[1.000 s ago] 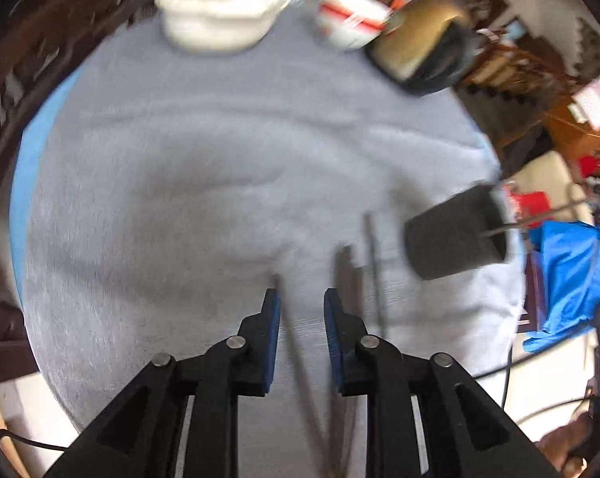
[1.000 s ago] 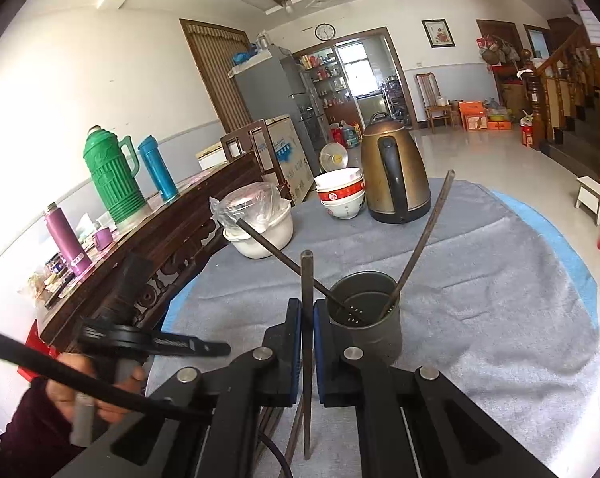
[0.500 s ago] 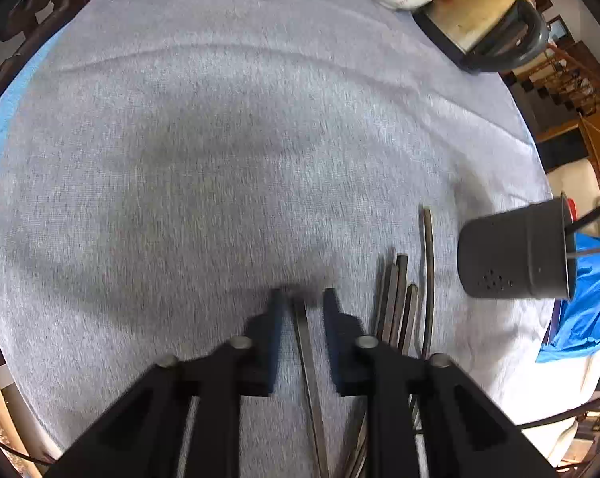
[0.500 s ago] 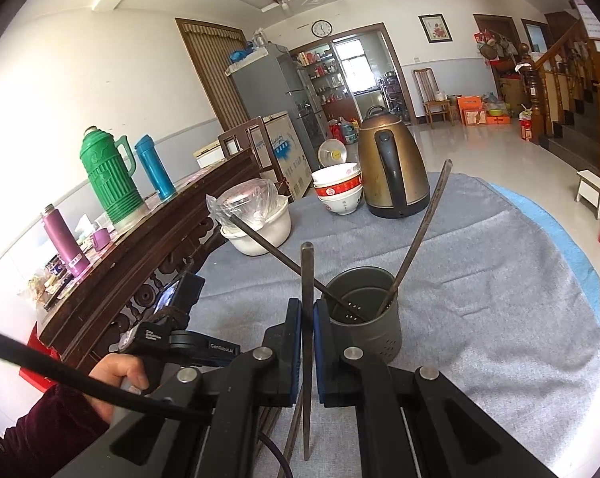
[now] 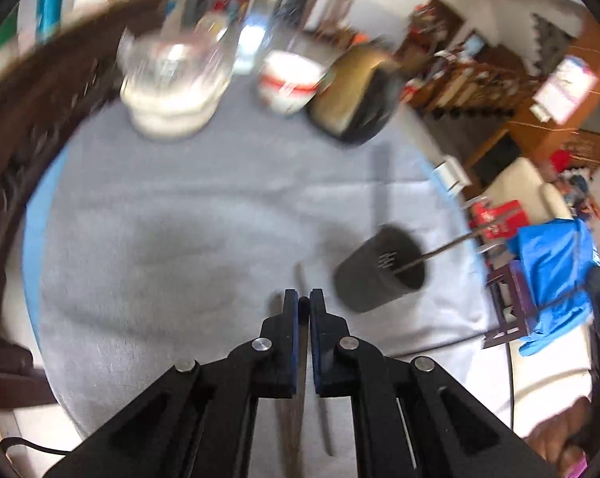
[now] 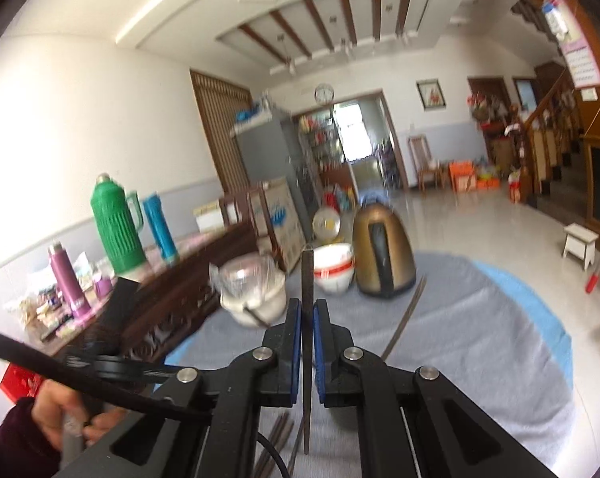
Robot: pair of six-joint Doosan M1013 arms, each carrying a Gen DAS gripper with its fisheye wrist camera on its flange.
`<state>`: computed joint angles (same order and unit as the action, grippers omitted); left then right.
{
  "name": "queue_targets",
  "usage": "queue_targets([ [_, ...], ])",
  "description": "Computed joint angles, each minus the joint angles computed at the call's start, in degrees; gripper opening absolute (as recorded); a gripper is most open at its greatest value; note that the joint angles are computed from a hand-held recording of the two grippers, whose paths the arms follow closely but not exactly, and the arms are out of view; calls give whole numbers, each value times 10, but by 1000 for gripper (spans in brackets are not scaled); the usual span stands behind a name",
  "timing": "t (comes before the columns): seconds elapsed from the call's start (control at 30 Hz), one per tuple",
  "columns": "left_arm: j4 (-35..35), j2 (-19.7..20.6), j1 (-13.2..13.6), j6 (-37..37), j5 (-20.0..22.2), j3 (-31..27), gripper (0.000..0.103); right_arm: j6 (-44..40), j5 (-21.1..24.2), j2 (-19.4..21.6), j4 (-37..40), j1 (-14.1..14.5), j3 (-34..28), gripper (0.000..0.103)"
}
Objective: Organize utensils
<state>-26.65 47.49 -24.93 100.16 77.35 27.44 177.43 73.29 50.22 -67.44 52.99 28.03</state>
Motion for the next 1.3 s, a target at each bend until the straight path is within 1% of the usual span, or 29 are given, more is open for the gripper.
queue_targets([
  [0.07, -25, -21, 3, 29, -23, 19, 5, -3, 8, 3, -23, 2, -10, 6],
  [0.2, -58, -45, 3, 65, -60, 36, 5, -11, 23, 11, -68, 3, -32, 6],
  [0.23, -66, -44, 2, 68, -61, 26, 5, -13, 27, 15, -79, 3, -40, 6],
  [0.3, -74, -48, -1, 79, -82, 21, 5, -21, 36, 23, -95, 1, -56, 6],
  [0.4, -84, -50, -6, 87, -102, 7, 5, -36, 53, 40, -113, -3, -88, 6],
  [0.57, -88, -46, -16, 97, -124, -23, 5, -63, 73, 71, -131, -10, -138, 6],
  [0.67, -87, -40, -22, 95, -134, -41, 5, -70, 76, 84, -132, -17, -155, 6],
  [0.7, -87, -37, -23, 92, -137, -47, 5, -78, 80, 93, -131, -19, -170, 6],
  [0.73, -85, -37, -25, 91, -144, -49, 5, -88, 83, 103, -128, -21, -188, 6],
  [0.8, -82, -41, -28, 92, -163, -37, 5, -85, 82, 109, -120, -26, -194, 6],
  [0.9, -68, -34, -34, 81, -168, -38, 5, -95, 90, 123, -99, -31, -216, 6],
  [0.97, -59, -28, -37, 71, -168, -35, 5, -82, 87, 114, -80, -34, -192, 6],
  [1.07, -37, -11, -39, 45, -140, -49, 5, -64, 85, 96, -53, -36, -153, 6],
  [1.1, -33, -4, -39, 41, -124, -58, 5, -54, 81, 86, -43, -36, -133, 6],
  [1.17, -25, 1, -40, 35, -107, -60, 5, -27, 71, 63, -23, -36, -87, 7],
  [1.2, -23, 1, -40, 38, -103, -57, 5, -8, 60, 47, -14, -36, -56, 7],
  [1.3, -14, -9, -41, 51, -108, -35, 5, 40, 31, 15, 18, -38, -1, 10],
])
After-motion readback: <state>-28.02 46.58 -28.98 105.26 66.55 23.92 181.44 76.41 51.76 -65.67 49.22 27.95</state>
